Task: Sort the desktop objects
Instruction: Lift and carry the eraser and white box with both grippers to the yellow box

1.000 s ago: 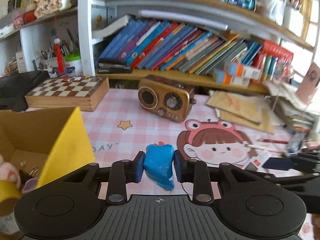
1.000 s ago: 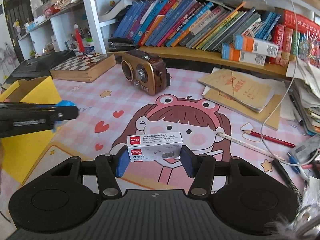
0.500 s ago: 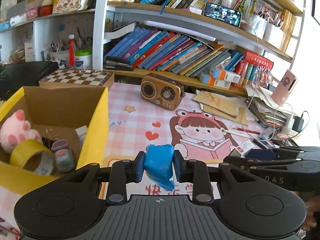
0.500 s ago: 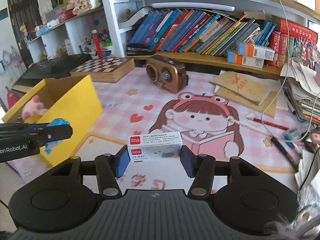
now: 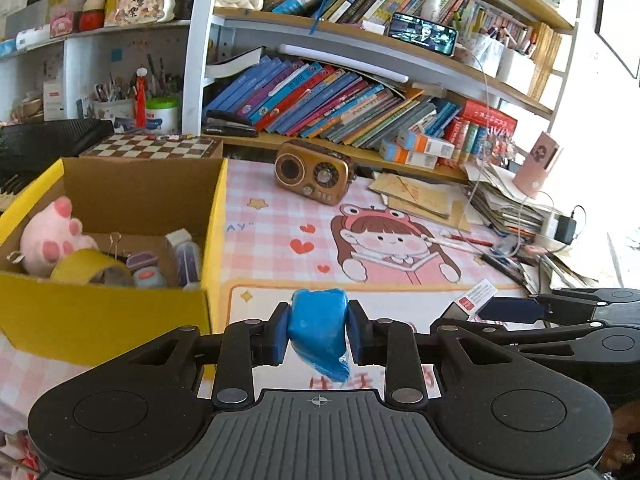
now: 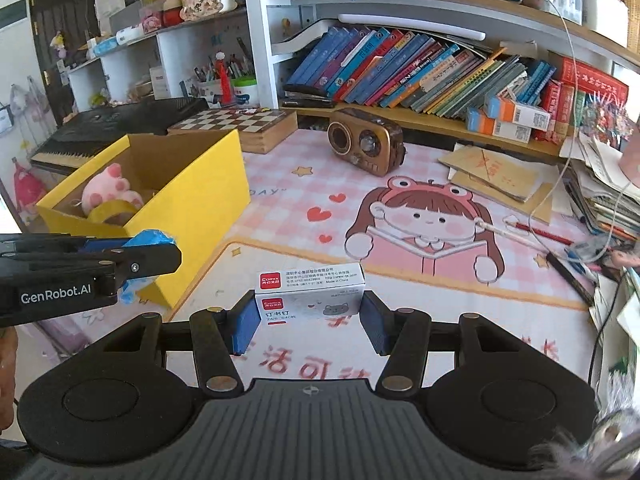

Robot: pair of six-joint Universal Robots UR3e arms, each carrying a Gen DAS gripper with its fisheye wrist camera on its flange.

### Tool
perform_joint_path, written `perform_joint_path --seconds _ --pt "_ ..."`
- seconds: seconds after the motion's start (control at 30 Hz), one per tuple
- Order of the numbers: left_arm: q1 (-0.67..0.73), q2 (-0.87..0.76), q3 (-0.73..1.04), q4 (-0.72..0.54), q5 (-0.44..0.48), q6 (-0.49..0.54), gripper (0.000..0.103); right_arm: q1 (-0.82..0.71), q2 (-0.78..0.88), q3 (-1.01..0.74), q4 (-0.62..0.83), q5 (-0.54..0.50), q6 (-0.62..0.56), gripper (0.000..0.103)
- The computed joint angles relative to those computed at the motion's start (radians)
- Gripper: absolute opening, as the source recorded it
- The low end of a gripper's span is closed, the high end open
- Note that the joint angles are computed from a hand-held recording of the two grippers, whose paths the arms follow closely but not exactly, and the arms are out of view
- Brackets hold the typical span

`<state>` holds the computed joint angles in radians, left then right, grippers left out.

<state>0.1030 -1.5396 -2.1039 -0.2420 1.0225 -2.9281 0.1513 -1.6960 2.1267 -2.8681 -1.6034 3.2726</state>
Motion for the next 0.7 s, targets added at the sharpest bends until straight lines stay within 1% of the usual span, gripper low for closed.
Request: perform_joint_path --seconds 0.17,0.27,0.33,0.43,0.5,0.7 --pt "0.116 0.147 -0.106 -0.114 -0.095 0.108 0.028 0.143 0.006 -0.021 0.041 -0.119 0.094 0.051" --pt "0.203 0.262 -0.164 -0.239 -0.153 0.209 0.028 0.227 0.019 -0.036 0.066 -0.178 0.158 0.051" --pt "0.266 0.343 -0.197 -0.346 -0.189 0.29 0.028 0.287 0.034 -0.05 0.084 -0.217 0.204 0.051" --pt "0.361 0.452 -0.221 -0.525 -0.239 0.406 0.028 0.37 0.061 -0.073 0.103 -0.276 0.274 0.051" --pt "0.435 0.532 -0.229 -0.666 -0.273 0.502 0.028 0.421 0.082 -0.09 0.111 -0.312 0.321 0.051" --pt "0.664 0.731 -0.196 -1.14 -0.346 0.829 0.028 0.551 0.162 -0.166 0.145 -0.382 0.427 0.051"
